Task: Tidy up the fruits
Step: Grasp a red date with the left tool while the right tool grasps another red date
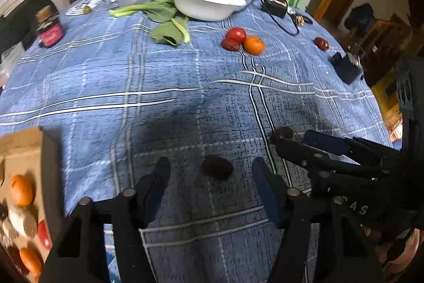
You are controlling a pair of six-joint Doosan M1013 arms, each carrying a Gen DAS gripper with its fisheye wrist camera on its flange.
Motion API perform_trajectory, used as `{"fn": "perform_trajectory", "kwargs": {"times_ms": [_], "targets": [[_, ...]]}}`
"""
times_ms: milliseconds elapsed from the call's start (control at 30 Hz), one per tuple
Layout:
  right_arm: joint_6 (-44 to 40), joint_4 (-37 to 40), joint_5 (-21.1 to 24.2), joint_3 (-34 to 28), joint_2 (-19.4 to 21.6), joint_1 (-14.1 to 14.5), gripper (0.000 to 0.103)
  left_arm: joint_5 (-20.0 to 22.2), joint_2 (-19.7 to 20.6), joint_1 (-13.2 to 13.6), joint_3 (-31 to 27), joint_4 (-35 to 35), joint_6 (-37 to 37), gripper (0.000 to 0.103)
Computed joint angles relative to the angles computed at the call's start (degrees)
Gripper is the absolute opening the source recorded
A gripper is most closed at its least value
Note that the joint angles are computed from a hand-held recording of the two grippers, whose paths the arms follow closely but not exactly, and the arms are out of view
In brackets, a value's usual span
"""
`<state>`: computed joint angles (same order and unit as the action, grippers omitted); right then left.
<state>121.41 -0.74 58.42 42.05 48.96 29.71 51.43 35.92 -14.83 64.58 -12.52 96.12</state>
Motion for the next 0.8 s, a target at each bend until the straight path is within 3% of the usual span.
{"fn": "perform_trajectory", "kwargs": {"times_ms": [200,300,400,433,800], "targets": [[-2.56,-1.15,0.3,-1.11,0.81,0.24,0.05,1.87,1.25,0.14,-1.1,-0.98,1.85,0.046],[-3.64,-1.49,0.56,-1.79,1.18,0.42,0.042,1.14,1.08,-0.23,-0.59,0.38,2.57,0.043],[-4.67,-1.45,0.87,-2.7,1.7,0.55,0.034,1.18,1.14,-0.04,-0.64,-0.71,3.44,0.027],[-5.22,-1.25,1.11,-3.12,1.92,0.59,0.028,1.33,1.16,0.06,-0.67,-1.09,3.46,0.027],[-4.36,1.37,-1.89,-0.75,-0.46,0.88,0.028,-1.31,-2.62,1.31,3.18,-3.79,2.46,0.027]]}}
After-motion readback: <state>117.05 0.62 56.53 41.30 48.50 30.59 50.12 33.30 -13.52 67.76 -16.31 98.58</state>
